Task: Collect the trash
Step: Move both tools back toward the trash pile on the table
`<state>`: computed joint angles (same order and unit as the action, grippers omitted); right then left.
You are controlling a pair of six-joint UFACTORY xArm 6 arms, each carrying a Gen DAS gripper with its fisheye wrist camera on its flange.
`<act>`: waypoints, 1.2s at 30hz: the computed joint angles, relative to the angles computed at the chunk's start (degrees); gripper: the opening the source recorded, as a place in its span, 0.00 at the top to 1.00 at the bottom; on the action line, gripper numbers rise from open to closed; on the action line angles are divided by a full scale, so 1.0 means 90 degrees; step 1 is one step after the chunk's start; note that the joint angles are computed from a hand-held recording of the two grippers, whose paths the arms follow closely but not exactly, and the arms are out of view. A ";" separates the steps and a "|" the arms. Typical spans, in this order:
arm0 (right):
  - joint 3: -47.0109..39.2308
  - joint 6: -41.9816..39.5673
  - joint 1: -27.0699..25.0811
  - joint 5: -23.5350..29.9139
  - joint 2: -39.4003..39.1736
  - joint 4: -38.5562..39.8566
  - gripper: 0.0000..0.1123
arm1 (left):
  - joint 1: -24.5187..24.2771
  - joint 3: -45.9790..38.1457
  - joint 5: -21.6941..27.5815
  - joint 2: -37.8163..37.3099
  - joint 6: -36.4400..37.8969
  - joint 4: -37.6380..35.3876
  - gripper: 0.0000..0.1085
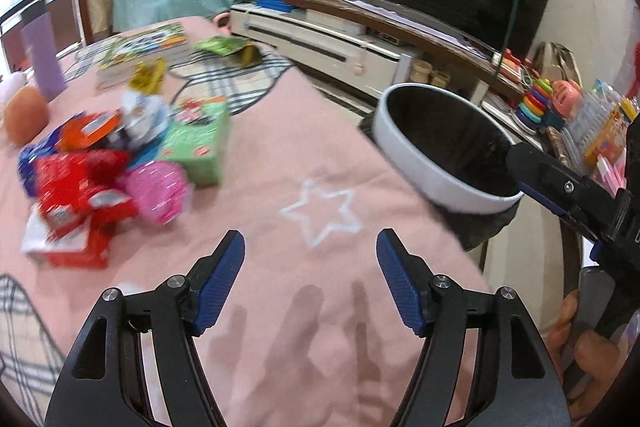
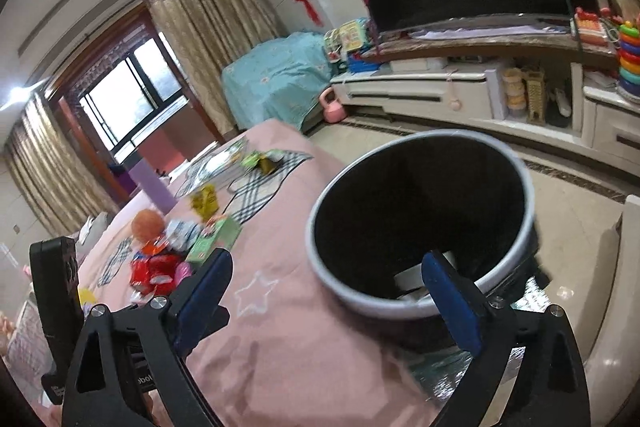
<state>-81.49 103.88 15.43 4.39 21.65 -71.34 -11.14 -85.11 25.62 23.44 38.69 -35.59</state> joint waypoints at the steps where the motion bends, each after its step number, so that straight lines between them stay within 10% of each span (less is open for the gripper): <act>1: -0.0039 -0.0113 0.0046 -0.0021 0.0062 0.0118 0.14 | 0.0073 0.0096 -0.0029 -0.0057 0.0017 -0.0035 0.35; 24: -0.0960 -0.3225 0.1019 0.0053 0.1106 0.3224 0.14 | 0.1235 0.0919 -0.0378 -0.0449 0.0040 -0.0456 0.30; 36: -0.1872 -0.5645 0.1432 0.0357 0.1813 0.5577 0.14 | 0.1883 -0.0359 0.0350 0.0428 0.1042 -0.0093 0.25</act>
